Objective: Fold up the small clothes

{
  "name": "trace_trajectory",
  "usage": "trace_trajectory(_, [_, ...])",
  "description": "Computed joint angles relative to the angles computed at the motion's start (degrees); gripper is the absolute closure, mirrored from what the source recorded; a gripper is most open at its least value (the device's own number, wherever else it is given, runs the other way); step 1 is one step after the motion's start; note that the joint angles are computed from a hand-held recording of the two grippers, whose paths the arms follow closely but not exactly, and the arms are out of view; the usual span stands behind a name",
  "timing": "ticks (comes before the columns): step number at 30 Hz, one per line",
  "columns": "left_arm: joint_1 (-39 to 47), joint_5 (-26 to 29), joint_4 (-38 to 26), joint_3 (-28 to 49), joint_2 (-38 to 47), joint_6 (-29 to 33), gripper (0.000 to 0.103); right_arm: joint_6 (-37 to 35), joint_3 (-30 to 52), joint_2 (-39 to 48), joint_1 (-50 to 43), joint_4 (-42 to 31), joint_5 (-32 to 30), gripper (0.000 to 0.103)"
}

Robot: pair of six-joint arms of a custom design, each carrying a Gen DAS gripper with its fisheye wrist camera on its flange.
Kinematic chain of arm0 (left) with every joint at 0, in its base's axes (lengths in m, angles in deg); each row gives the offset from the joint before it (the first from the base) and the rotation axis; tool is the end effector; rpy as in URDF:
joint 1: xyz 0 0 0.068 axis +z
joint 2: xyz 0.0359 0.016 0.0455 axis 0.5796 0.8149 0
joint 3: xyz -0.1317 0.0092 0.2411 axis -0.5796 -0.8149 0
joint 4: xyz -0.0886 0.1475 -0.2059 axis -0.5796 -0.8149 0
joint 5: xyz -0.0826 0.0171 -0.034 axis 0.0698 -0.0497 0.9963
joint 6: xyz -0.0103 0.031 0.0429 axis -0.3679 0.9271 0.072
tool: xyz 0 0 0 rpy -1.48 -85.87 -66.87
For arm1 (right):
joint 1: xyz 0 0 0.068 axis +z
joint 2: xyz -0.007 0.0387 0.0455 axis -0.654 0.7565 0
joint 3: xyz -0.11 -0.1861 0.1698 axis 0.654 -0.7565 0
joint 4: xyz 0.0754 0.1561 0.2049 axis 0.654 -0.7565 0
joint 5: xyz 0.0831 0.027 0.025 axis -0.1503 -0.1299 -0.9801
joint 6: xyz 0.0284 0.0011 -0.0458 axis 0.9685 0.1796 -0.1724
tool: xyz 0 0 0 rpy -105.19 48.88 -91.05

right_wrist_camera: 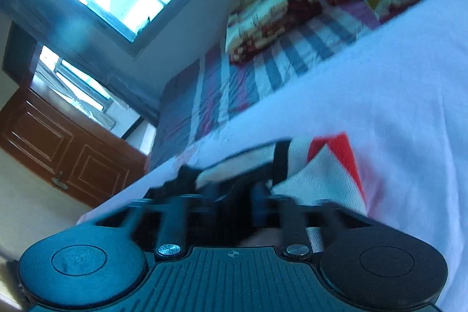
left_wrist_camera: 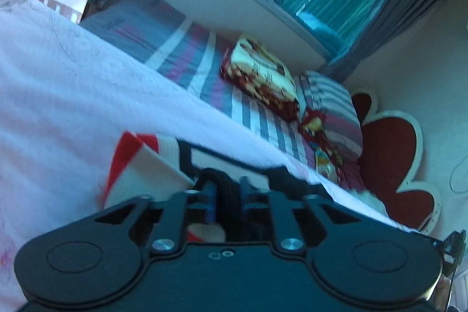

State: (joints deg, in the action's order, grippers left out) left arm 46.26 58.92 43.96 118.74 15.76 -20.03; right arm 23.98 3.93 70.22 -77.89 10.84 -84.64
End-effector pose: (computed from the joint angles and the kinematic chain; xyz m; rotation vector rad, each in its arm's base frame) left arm 0.2943 0.0403 0.2035 -0.3965 2.1889 -0.6198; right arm 0.3360 -0.2174 0.2136 0.2884 2.2538 0.8868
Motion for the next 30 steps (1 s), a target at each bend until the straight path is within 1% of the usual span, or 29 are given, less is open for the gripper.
trace_trajectory(1, [-0.25,-0.31,1.29,-0.42,0.12,-0.15,0.062,2.61,-3.85,-2.24,-0.23,7.11,0.55,0.016])
trace_trajectory(2, [-0.96,-2.78,2.81,-1.52,-0.8,-0.09,0.037,3.59,-5.13,-2.69,-0.7,10.11,-0.32,0.016])
trace_trajectory(3, [-1.7,-5.49,5.22,-3.19,-2.11,0.05,0.029,3.73,-4.66,-2.0,-1.25,9.84,-1.96,0.016])
trace_trajectory(4, [-1.55,-5.1,6.45,-3.84,-2.47,0.62,0.029,3.28,-5.01,-2.32,-1.48,9.85,-2.79,0.018])
trace_trajectory(5, [-1.51,-4.8,6.12,-3.62,-2.39,0.93,0.029,1.08,-5.43,-3.0,-1.37,9.39,-2.45,0.024])
trace_trajectory(6, [-1.74,-5.17,5.96,-3.6,-2.47,1.92,0.03,-2.65,-5.31,-3.35,-1.17,7.42,-2.21,0.037])
trace_trajectory(7, [-2.42,-5.94,4.85,-2.78,-1.93,4.27,0.033,-6.48,-5.3,-3.79,-0.61,5.2,-1.48,0.045])
trace_trajectory(8, [-3.58,-7.49,1.99,-0.92,-0.79,7.34,0.042,-9.77,-5.66,-4.28,0.16,3.92,-0.38,0.047])
trace_trajectory(9, [-4.82,-8.98,-0.87,0.9,0.39,10.02,0.045,-11.85,-7.45,-5.56,1.64,4.56,1.95,0.051])
trace_trajectory(10, [-6.02,-10.1,-2.82,2.45,1.85,12.18,0.047,-13.36,-8.74,-6.42,2.71,5.66,4.04,0.052])
trace_trajectory(11, [-7.62,-12.73,-4.55,3.75,3.08,14.31,0.048,-14.61,-10.9,-7.44,3.93,7.76,5.7,0.052])
trace_trajectory(12, [-9.32,-15.7,-5.78,4.6,3.9,16.32,0.05,-15.41,-12.99,-8.15,5.53,10.09,8.07,0.052])
trace_trajectory(13, [-10.7,-18.51,-5.29,4.21,3.98,17.93,0.053,-16.63,-15.05,-9.13,6.92,12.19,11.02,0.057])
trace_trajectory(14, [-12.19,-21.16,-4.76,3.71,3.79,19.31,0.065,-17.44,-18.16,-10.78,8.3,16.06,13.79,0.067])
trace_trajectory(15, [-13.5,-23.27,-3.9,3.13,3.43,20.53,0.074,-18.41,-21.18,-12.45,9.32,19.47,15.77,0.095])
trace_trajectory(16, [-13.98,-23.85,-2.79,1.97,2.48,20.68,0.09,-18.77,-22.85,-13.36,9.95,21.08,16.87,0.095])
trace_trajectory(17, [-14.19,-24.21,-2.22,1.55,1.71,19.89,0.099,-18.16,-24.55,-14.25,9.86,23.08,16.67,0.096])
trace_trajectory(19, [-14.19,-24.77,-0.17,0.23,-1.02,18.08,0.099,-14.69,-28.64,-16.52,8.31,29.79,15.64,0.096])
trace_trajectory(21, [-14.33,-26.44,2.45,-0.29,-2.06,17.49,0.099,-10.8,-29.61,-16.7,6.49,33.48,13.81,0.096])
trace_trajectory(22, [-14.46,-26.87,3.1,-0.11,-1.76,17.59,0.099,-10.18,-29.79,-16.27,6.31,35.03,14.19,0.096])
trace_trajectory(23, [-14.77,-27.82,2.36,1.03,-0.27,18.25,0.099,-10.59,-28.79,-15.08,6.78,34.48,15.18,0.096])
trace_trajectory(25, [-15.79,-29.75,-0.83,4.45,5.06,18.63,0.099,-12.79,-24.87,-10.91,8.82,28.59,20.03,0.096])
trace_trajectory(26, [-16.39,-30.79,-0.29,4.63,7.22,19.62,0.098,-12.41,-25.79,-10.34,9.13,30.38,20.39,0.096])
trace_trajectory(27, [-17.3,-32.41,0.56,4.47,7.44,20.28,0.097,-11.99,-26.77,-10.56,9.47,31.94,20.77,0.095])
trace_trajectory(28, [-18.17,-33.91,-0.58,5.16,7.5,20.5,0.096,-11.69,-26.98,-10.83,9.73,32.07,21.31,0.088])
trace_trajectory(29, [-18.58,-34.62,-1.08,5.36,7.32,21.13,0.09,-11.57,-27.35,-11.27,9.84,32.24,21.7,0.083])
trace_trajectory(30, [-18.62,-35.2,-1.5,5.14,6.35,21.17,0.08,-10.92,-28.5,-12.54,9.88,33.54,22.95,0.062])
